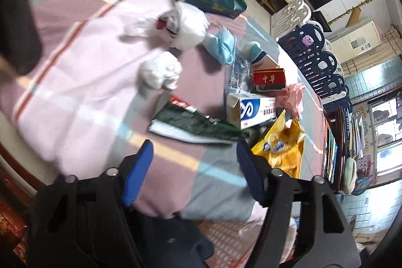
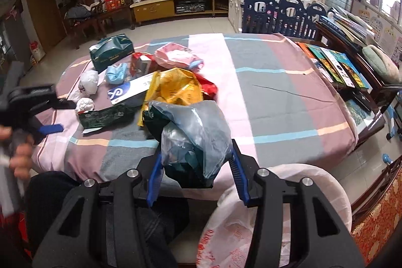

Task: Collect trash
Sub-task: 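Grasp the red-and-green wafer wrapper with the left tool, then carry the plastic bag with the right tool while the left tool carries the wrapper to the bin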

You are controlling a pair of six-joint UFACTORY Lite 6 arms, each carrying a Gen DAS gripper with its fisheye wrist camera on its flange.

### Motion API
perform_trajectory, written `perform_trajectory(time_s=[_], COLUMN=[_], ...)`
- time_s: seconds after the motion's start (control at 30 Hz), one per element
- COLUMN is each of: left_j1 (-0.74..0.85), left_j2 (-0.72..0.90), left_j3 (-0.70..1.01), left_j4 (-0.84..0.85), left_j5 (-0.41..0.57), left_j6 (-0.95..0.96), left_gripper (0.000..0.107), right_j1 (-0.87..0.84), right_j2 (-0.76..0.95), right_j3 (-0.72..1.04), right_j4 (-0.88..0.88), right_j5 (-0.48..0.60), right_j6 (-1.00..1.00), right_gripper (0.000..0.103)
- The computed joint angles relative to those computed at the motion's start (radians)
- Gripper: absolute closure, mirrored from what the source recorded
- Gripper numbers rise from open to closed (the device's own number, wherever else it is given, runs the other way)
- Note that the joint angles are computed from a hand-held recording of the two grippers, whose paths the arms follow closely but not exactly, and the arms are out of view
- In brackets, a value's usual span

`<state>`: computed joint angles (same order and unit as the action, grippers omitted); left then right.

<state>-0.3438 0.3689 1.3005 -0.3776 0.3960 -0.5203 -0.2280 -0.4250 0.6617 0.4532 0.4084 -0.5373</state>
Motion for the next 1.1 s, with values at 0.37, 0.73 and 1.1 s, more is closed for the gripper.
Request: perform_trajectory(time_s=[0.37,0.73,1.1], left_j1=[0.012,-0.090,-0.615], left_j2=[0.418,0.040,-0.225], left_j3=[0.419,-0.052,-0.035], left_j4=[0.013,0.215,1.028], left_j5=[0.132,-0.165,0.110], left_j6=[-0.087,-0.231,-0.891], left_gripper=[0.058,0.098,0.097], right_j1=[-0.157,-0.237,-0.710], right_j2=[-0.008,-0.099,-0.081], right_j3=[-0.036,-0.044,0.034], right_j4=[0.116,0.125,0.189], right_j5=[0.022,0.110,0.368], right_j6=[-0.224,-0.283,-0.591], right_gripper=[0.054,0.054,0.054])
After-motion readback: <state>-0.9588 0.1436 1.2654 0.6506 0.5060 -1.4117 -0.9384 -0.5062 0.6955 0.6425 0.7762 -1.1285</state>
